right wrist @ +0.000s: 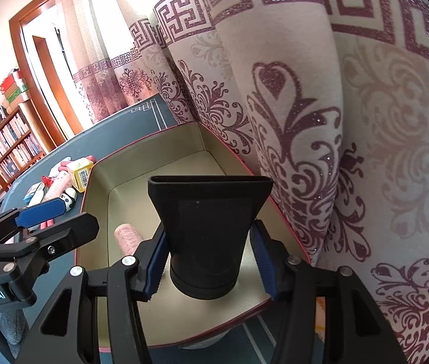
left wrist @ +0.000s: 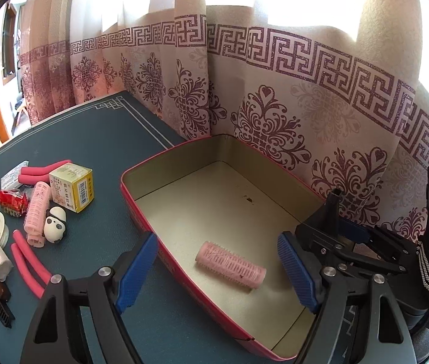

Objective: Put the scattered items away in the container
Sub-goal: 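Carry both items to the red tin and open both tools inside it, then withdraw the left tool to the table while the right tool releases the nozzle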

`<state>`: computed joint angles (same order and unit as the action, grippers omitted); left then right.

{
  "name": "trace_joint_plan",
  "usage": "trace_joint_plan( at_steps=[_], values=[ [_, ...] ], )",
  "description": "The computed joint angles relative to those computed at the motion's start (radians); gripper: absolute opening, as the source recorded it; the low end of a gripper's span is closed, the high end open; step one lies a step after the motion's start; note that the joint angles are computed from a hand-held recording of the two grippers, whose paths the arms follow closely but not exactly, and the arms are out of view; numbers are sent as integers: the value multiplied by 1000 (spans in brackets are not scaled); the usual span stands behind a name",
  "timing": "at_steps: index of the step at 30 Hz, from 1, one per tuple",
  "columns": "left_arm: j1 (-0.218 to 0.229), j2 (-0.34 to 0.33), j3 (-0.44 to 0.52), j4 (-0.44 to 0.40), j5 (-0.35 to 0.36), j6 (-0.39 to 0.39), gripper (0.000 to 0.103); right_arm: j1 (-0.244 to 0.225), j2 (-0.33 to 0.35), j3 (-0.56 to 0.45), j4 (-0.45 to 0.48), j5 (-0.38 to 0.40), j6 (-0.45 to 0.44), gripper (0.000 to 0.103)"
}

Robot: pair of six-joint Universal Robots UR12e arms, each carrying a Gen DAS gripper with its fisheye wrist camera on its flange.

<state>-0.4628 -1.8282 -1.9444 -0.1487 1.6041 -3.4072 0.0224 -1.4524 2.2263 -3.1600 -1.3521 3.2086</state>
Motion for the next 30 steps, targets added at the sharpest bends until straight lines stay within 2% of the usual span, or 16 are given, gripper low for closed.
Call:
trace_joint_plan(
  at_steps=[15,17,19,21,30],
  values=[
    [22,36,-47,-1,-1,-61,83,11,-2,-10,54,-28,10,58],
    [23,39,-50,-1,-1,-64,83,9,-3,-11,60,-25,9,62],
    [24,41,-53,0,-2,-67,83,10,-4,-12,53,-24,5,74],
    [26,42,-56,2,-3,-72,83,12,-4,-14,40,-25,0,77],
    [38,55,-77,3,-4,-102,83,17,-3,-22,33,-27,5,77]
  ],
)
